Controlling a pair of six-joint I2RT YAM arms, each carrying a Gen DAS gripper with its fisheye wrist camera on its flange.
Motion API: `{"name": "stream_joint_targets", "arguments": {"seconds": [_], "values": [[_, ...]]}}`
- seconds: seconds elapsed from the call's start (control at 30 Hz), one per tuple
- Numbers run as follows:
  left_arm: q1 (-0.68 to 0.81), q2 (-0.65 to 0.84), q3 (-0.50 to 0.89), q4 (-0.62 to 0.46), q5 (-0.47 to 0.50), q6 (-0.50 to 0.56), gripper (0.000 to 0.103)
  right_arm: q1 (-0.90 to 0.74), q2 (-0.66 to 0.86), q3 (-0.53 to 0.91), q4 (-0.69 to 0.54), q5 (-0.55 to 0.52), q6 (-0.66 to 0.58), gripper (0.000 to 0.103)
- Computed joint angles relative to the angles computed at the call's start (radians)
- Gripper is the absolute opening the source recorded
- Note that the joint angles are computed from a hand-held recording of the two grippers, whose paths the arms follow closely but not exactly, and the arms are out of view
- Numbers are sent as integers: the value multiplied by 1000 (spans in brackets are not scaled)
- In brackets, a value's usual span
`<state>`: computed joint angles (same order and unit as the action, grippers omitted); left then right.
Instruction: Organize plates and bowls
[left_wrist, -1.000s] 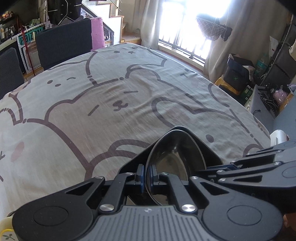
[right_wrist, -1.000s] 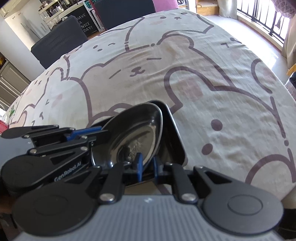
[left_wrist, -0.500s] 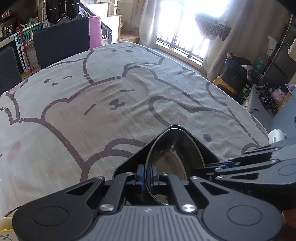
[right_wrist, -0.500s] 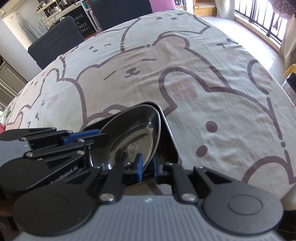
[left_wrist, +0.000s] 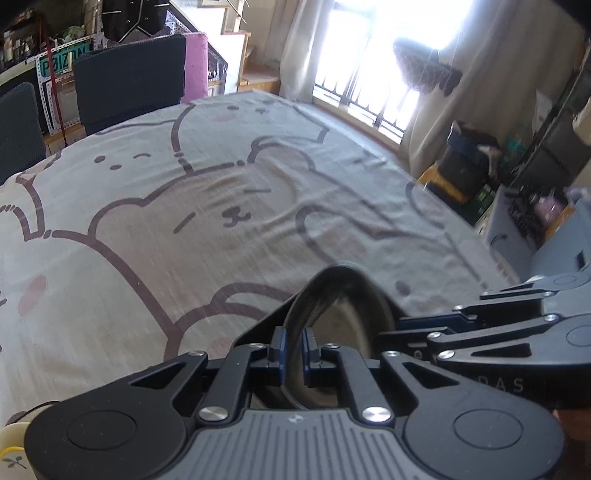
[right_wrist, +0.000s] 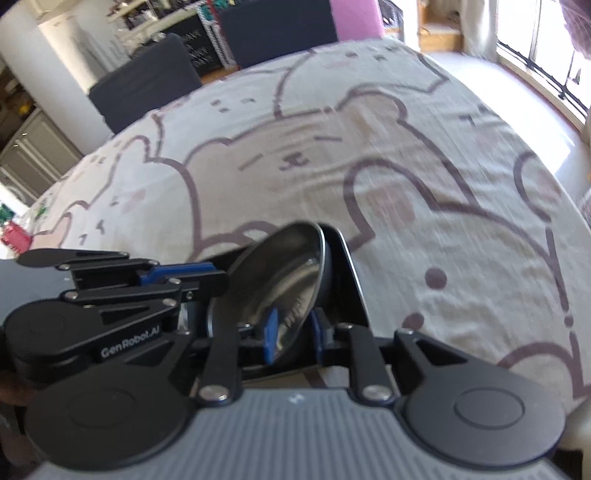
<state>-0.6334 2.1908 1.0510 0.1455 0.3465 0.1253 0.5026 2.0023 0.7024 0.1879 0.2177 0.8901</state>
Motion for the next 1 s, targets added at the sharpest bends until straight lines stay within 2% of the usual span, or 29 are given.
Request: {"name": "stream_joint_targets", "arguments": {"seconds": [0.07, 0.27, 0.4, 0.5, 0.6, 0.73, 1.0], "values": [[3, -26, -22, 14, 10, -7, 17, -3, -42, -32, 26, 11, -39, 28], [16, -64, -45, -15, -12, -44, 18, -66, -147, -88, 36, -3, -184, 36], [20, -49, -22, -72, -65, -72, 18, -89, -147, -99, 67, 35, -341, 55], [29, -24, 11, -119, -83, -97, 18, -101, -131, -109, 110, 32, -444, 65], [39, -4, 30, -120, -92, -118, 18, -152, -110, -98, 111, -30, -525, 65], [41, 41, 77, -122, -108, -137, 18, -164, -85, -62, 26, -54, -579, 65], [11, 108, 140, -146, -142, -111, 18, -150, -17, -11, -75, -40, -594, 69]]}}
